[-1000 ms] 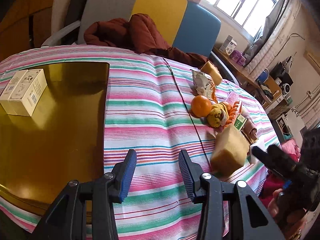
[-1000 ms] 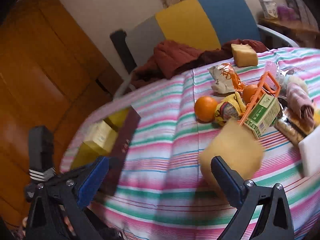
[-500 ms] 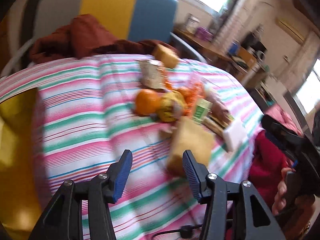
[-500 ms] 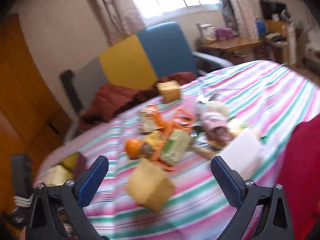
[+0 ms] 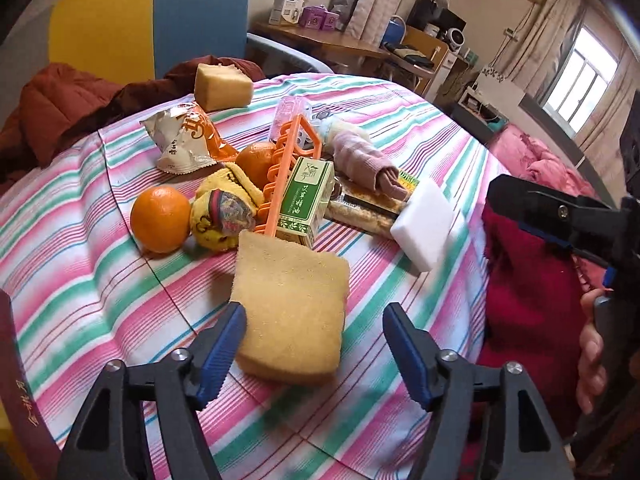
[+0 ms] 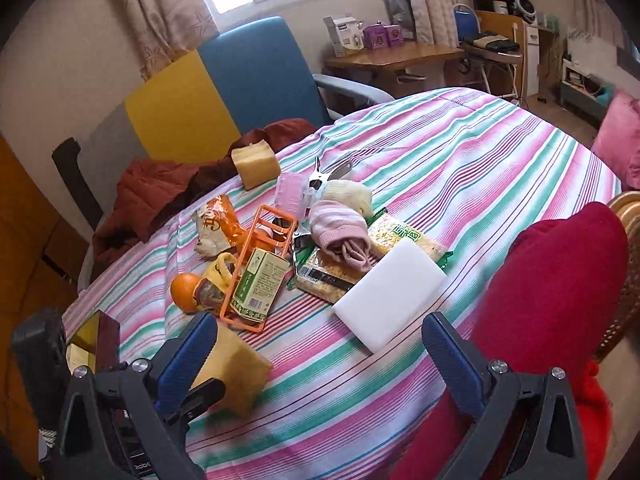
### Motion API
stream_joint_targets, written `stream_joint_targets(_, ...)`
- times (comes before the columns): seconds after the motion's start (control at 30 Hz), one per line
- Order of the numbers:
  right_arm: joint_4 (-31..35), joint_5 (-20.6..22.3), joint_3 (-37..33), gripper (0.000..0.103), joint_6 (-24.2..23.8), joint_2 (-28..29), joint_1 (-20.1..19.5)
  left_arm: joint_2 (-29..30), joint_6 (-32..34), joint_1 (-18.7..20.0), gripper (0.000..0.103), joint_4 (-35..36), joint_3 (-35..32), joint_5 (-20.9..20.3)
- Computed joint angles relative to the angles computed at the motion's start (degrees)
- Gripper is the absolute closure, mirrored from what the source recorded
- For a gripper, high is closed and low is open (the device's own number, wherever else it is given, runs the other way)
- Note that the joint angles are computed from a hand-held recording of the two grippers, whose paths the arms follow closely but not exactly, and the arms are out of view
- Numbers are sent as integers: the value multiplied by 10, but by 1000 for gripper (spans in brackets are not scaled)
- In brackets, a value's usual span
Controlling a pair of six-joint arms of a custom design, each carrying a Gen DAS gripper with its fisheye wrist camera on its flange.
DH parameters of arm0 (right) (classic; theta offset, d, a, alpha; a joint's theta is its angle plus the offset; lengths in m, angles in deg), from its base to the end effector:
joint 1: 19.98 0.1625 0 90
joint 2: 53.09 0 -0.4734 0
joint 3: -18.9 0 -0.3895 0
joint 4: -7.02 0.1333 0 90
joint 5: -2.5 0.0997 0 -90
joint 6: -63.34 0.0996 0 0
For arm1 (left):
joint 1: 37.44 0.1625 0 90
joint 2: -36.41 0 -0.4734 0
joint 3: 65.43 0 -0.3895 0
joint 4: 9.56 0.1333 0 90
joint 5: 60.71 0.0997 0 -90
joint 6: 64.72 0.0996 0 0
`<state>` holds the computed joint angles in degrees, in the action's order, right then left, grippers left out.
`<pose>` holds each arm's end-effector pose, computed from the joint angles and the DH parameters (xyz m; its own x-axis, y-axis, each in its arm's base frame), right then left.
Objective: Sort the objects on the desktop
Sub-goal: 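Reach the left tool toward the flat yellow sponge in the pile, then grasp the yellow sponge with the left tool while the right tool grasps the small green-white box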
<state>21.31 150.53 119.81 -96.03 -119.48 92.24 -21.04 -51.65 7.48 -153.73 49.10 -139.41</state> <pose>0.2230 -0.4168 0.2702 -0.7567 0.5421 0.3654 -0.0192 0.5403 -0.8413 -0.2893 -0.5043 0.1320 -0.5077 0.8427 -0.1791 0.8439 0.5283 0.0937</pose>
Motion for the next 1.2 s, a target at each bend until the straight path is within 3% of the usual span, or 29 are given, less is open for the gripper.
stream_joint_targets(0.13, 1, -9, -2, 0, -5, 2, -3, -2, 29, -4, 23, -25, 16, 10)
stream_joint_targets(0.2, -5, -12, 3, 0, -2, -4, -5, 0, 46, -8, 20, -47, 26, 33)
stream_joint_targets(0.33, 21, -6, -10, 0, 14, 6, -5, 17, 12, 0, 15, -49, 15, 79)
stream_joint_targets(0.4, 59, -4, -27, 0, 43, 16, -11, 24, -12, 12, 15, -34, 3, 81)
stream_joint_targets(0.47, 79, -5, -37, 0, 72, 16, -20, 27, -33, 25, 22, -18, -6, 75)
stream_joint_targets(0.57, 119, 7, -59, 0, 123, 28, -32, 25, -61, 51, 45, -11, -13, 59)
stream_joint_targets(0.63, 134, 19, -72, 0, 131, 42, -33, 16, -68, 68, 47, -16, -14, 27)
stream_joint_targets(0.7, 124, 22, -81, 0, 100, 51, -33, 6, -77, 77, 48, -14, -13, 15)
stream_joint_targets(0.83, 98, -40, -97, 0, 31, 59, -47, -18, -81, 88, 48, -18, 0, 7)
stream_joint_targets(0.9, 112, -97, -114, 4, 6, 70, -68, -34, -84, 91, 48, -15, 9, 8)
stream_joint_targets(1.0, 162, -139, -150, 26, 22, 96, -96, -59, -87, 97, 48, -12, 20, 5)
stream_joint_targets(1.2, 172, -177, -177, 33, 25, 102, -132, -75, -102, 100, 48, -7, 34, 7)
